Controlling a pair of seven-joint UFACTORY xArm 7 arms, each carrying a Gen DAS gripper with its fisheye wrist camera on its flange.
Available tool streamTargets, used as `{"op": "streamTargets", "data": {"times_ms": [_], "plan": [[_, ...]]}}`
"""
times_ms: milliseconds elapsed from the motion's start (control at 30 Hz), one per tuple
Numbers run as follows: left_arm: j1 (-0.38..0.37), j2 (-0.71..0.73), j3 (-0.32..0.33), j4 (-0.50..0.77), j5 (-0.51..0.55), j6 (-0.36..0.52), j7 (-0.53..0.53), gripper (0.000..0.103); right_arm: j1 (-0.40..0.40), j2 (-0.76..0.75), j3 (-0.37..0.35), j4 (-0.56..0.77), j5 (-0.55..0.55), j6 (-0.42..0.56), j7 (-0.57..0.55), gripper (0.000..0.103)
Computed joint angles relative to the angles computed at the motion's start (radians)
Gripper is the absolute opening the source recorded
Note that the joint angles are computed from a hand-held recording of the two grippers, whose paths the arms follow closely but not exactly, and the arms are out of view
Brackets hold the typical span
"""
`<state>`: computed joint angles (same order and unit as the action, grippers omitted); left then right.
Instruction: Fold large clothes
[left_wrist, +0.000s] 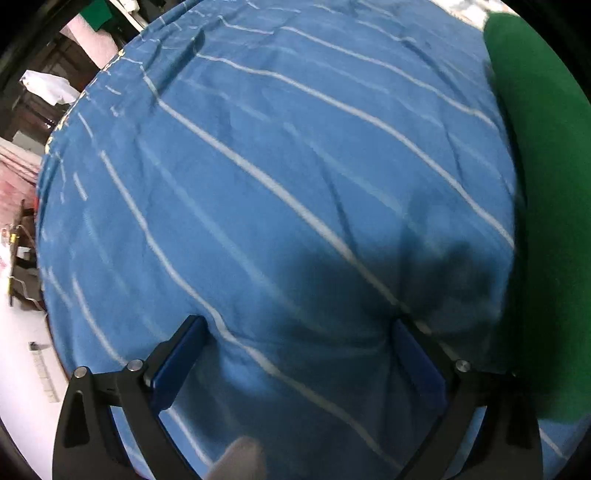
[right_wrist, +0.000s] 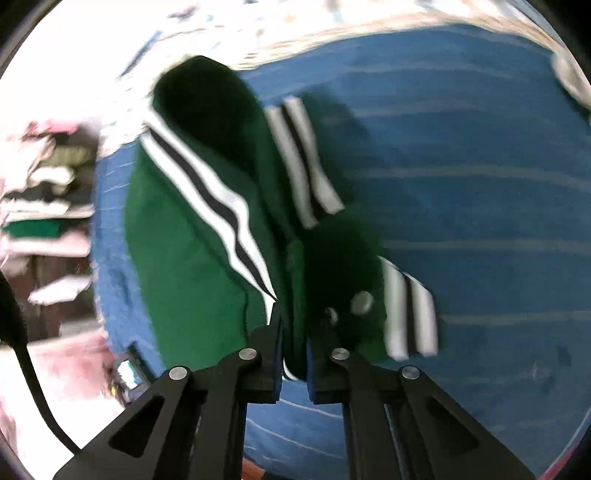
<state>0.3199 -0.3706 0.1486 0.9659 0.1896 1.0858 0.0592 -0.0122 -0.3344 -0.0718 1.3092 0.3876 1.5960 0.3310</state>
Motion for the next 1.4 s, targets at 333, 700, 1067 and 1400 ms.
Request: {"op": "streamTargets", "data": {"times_ms": [333,700,1067,1400], "plan": [[0.015,-0.001,-0.001,0.113,0.058,0.044,0.087,0.103,-0.019,0.084,-0.015,0.131,0.024,0.001,-0.033,0.050],[-0.082,0.110,-0.068,0.359,-0.023,-0.037,-0.048,0.103,-0.072,0.452,0.023,0.295,0.430,-0.143,-0.245,0.028],[-0.164,0.223,-0.100,0.382,-0.012,-0.083,-0.008,0.103,-0.085,0.454,0.048,0.307,0.208,-0.177,-0.049,0.003],[-0.137,0.141,-0.059,0.364,-0.041,0.002,0.006,0.103,-0.143,0.241,-0.012,0.211,0.238,0.066,-0.118,0.057]]}}
